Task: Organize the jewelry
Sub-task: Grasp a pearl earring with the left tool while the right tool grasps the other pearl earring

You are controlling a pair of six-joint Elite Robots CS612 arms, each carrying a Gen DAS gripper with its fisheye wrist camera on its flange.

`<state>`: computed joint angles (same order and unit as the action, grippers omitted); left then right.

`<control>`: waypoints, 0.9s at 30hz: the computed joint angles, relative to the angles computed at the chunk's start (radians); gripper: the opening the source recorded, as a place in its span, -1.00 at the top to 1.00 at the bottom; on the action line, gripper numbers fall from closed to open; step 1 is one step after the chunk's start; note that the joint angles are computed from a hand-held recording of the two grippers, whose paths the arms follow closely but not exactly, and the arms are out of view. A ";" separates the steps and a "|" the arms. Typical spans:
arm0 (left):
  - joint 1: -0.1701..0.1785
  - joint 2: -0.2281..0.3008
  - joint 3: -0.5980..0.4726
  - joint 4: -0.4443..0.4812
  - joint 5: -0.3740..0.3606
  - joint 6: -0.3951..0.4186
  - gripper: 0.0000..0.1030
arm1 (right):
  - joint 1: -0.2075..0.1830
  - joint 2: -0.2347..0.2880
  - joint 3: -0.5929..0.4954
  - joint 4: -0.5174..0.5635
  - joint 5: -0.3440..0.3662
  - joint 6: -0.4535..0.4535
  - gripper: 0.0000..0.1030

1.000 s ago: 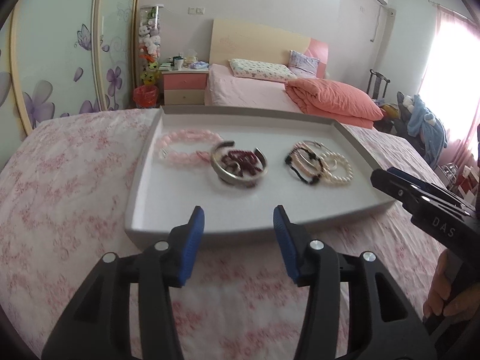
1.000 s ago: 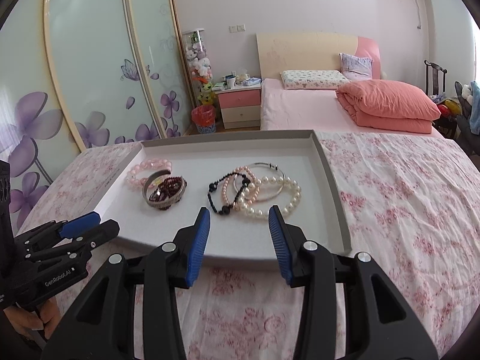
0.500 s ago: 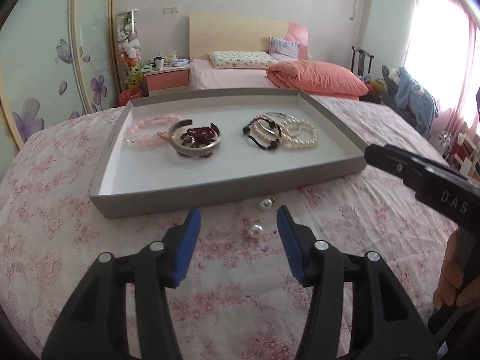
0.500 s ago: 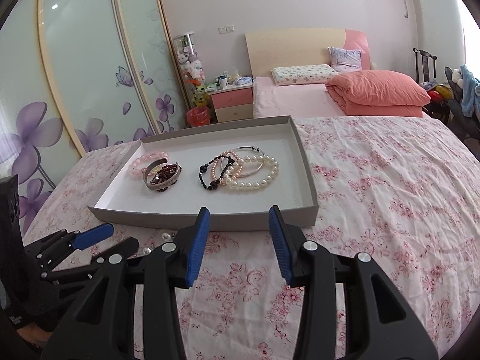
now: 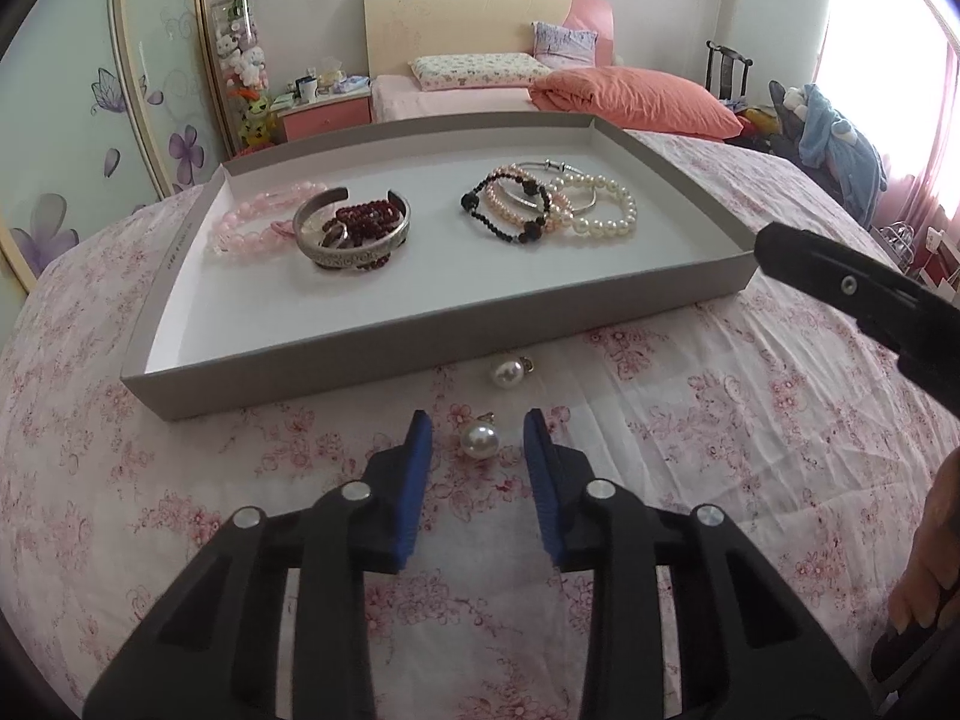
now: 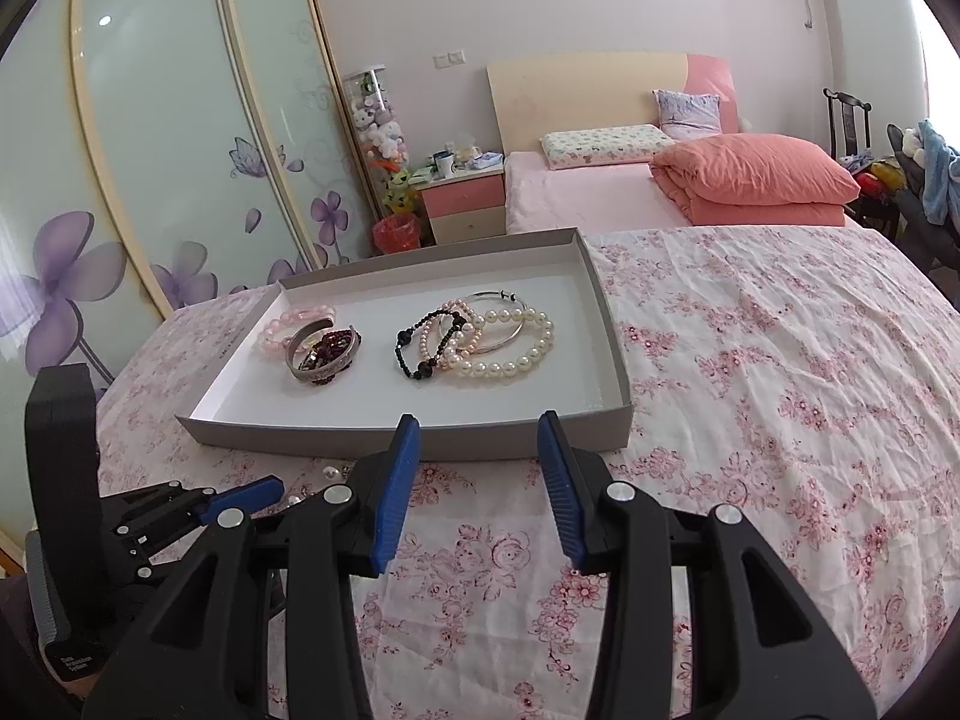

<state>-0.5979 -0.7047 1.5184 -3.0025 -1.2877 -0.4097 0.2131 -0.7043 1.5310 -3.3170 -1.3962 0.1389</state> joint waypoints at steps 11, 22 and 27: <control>0.000 -0.001 0.000 0.009 0.020 -0.008 0.73 | 0.001 -0.003 0.004 -0.006 0.005 -0.002 0.18; 0.027 -0.039 0.070 0.011 0.084 -0.081 0.73 | 0.016 -0.002 -0.003 0.037 0.023 -0.044 0.18; 0.048 -0.057 0.102 0.017 0.116 -0.130 0.73 | 0.030 0.002 -0.019 0.087 0.039 -0.082 0.18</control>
